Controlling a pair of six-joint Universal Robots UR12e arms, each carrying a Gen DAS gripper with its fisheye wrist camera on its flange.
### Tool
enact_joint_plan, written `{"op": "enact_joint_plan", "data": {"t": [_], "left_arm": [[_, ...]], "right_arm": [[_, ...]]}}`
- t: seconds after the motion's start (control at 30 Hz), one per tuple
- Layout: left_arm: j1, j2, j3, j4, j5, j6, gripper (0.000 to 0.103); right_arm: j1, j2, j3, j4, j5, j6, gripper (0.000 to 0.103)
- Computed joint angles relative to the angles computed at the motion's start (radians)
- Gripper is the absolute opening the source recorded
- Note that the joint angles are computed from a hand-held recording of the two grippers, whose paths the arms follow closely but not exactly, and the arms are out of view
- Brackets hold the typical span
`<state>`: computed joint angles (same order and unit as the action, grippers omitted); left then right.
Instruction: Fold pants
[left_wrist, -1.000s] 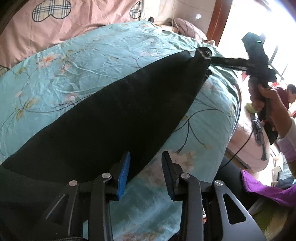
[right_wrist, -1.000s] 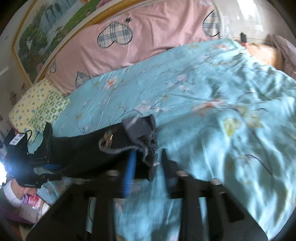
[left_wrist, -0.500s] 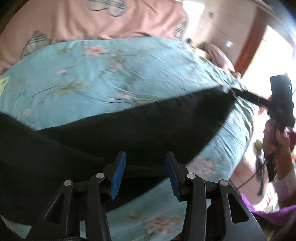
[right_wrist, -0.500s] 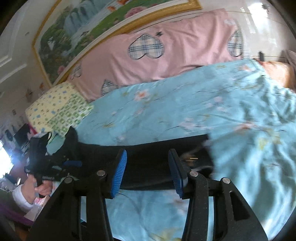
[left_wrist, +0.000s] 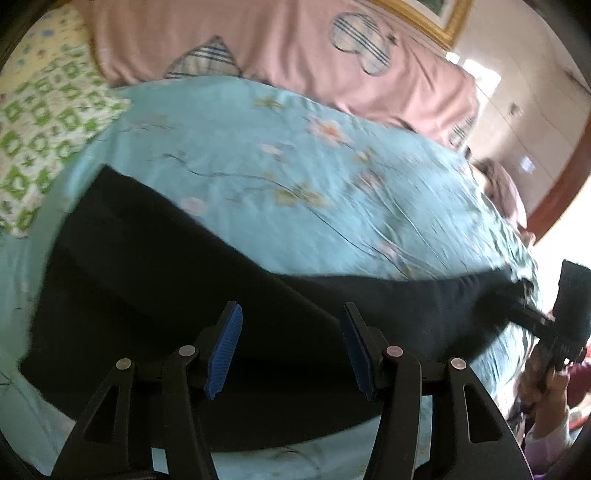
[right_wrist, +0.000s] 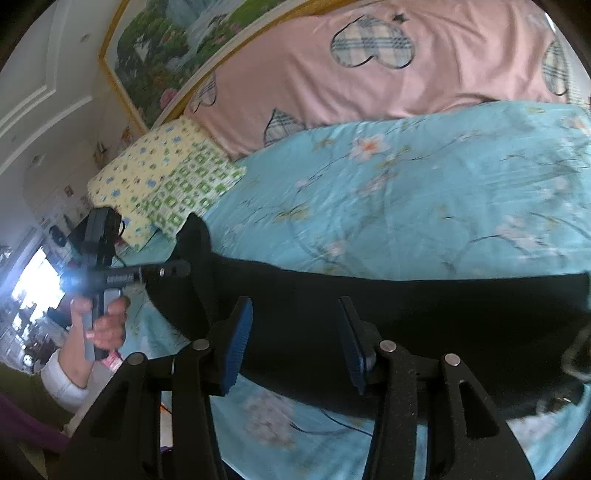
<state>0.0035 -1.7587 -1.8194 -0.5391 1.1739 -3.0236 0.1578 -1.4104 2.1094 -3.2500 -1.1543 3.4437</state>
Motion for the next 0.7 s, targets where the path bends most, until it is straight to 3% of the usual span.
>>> {"op": "enact_joint_plan", "data": {"t": [0.17, 0.33, 0.7], "left_arm": [[0.043, -0.002, 0.02, 0.021, 0.031, -0.028, 0.062], [0.087, -0.012, 0.044, 0.005, 0.016, -0.015, 0.068], [0.118, -0.073, 0.126, -0.084, 0.045, 0.066, 0.069]], "right_arm": [[0.025, 0.047, -0.066, 0.056, 0.055, -0.032, 0.052], [0.051, 0.094, -0.134, 0.112, 0.103, -0.064, 0.052], [0.082, 0.165, -0.235, 0.195, 0.174, -0.086, 0.052]]}}
